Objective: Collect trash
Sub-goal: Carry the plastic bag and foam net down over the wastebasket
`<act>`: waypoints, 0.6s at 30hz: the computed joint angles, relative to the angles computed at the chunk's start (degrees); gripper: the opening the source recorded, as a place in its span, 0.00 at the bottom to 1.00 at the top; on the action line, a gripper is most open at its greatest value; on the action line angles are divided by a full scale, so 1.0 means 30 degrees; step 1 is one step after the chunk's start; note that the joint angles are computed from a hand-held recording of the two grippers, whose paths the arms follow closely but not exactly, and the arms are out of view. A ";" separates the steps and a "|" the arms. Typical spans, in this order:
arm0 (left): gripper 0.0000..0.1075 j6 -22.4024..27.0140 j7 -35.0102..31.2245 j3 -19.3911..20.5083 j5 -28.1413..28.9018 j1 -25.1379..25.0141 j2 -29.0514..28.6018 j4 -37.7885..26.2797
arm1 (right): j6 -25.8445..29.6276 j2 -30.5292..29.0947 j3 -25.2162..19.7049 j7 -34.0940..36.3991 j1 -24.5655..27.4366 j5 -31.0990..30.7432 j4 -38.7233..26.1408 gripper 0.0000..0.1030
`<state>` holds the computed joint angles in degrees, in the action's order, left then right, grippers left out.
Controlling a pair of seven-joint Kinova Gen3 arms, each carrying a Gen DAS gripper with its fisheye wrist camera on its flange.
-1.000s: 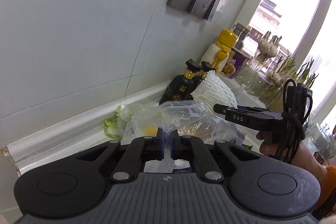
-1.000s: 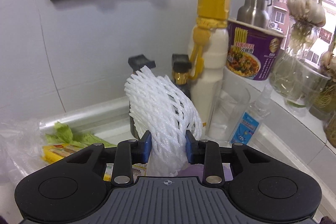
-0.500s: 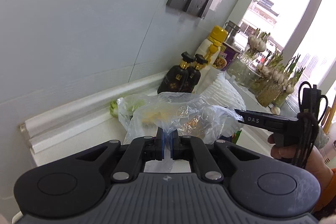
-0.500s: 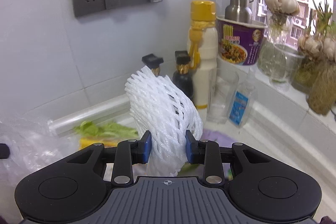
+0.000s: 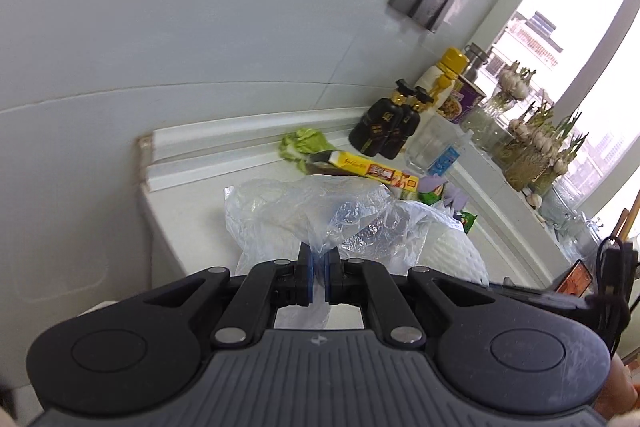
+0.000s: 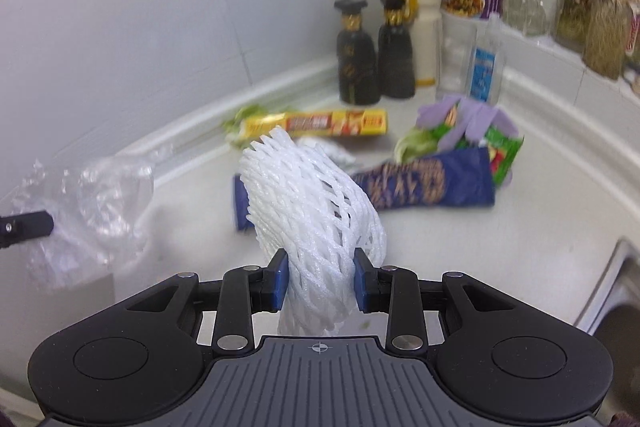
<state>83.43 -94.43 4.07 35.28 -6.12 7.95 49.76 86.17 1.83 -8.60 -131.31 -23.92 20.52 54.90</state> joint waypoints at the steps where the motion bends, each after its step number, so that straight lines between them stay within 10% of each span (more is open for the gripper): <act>1: 0.04 0.0106 -0.0010 -0.0109 0.0106 -0.0185 -0.0176 0.0230 | 0.0122 -0.0156 -0.0156 -0.0334 -0.0172 -0.0043 0.0244 0.30; 18: 0.04 0.2433 -0.1211 -0.2520 0.0843 -0.2388 -0.2172 0.3323 | 0.1257 -0.0602 -0.2096 -0.4221 -0.2327 -0.0462 0.1130 0.31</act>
